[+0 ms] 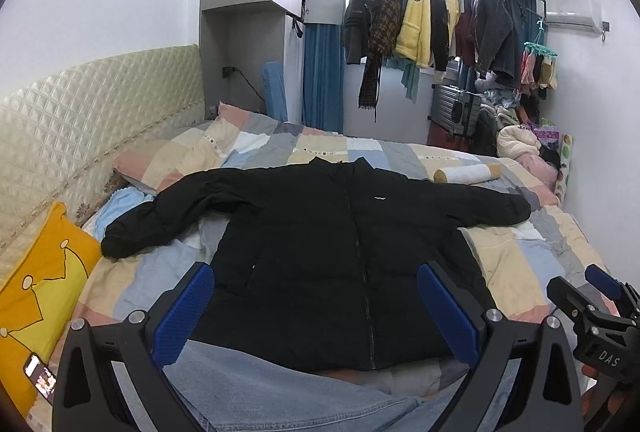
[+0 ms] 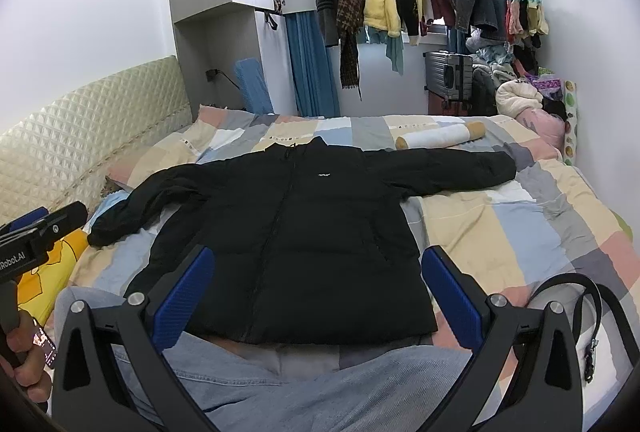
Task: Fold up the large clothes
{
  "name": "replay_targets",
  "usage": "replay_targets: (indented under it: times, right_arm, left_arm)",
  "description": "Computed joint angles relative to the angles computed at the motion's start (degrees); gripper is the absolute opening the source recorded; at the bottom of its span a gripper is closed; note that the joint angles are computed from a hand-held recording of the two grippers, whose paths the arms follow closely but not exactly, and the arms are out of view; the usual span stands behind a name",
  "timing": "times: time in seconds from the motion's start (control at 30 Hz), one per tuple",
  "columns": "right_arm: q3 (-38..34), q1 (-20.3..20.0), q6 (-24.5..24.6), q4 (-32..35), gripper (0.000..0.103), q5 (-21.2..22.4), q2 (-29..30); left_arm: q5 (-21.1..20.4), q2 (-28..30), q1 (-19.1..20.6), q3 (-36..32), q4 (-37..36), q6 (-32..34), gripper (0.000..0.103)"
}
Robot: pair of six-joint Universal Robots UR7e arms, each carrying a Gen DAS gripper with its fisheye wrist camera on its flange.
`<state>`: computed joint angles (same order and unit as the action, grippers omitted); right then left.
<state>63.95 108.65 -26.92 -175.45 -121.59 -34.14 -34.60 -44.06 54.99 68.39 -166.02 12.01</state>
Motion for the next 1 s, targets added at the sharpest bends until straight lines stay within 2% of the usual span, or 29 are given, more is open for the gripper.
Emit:
replay_targets:
  times: [0.3,1.0]
  right_arm:
    - [-1.22,-0.29,0.07,1.56,0.103,-0.64,0.68]
    - [-0.83,-0.25,0.09,2.31,0.103,-0.79,0.51]
  left_arm:
    - [1.04,0.52,0.39,-1.64,3.28,-2.79,0.103]
    - [0.78,-0.60,0.20,0.54,2.93,-2.67,0.103]
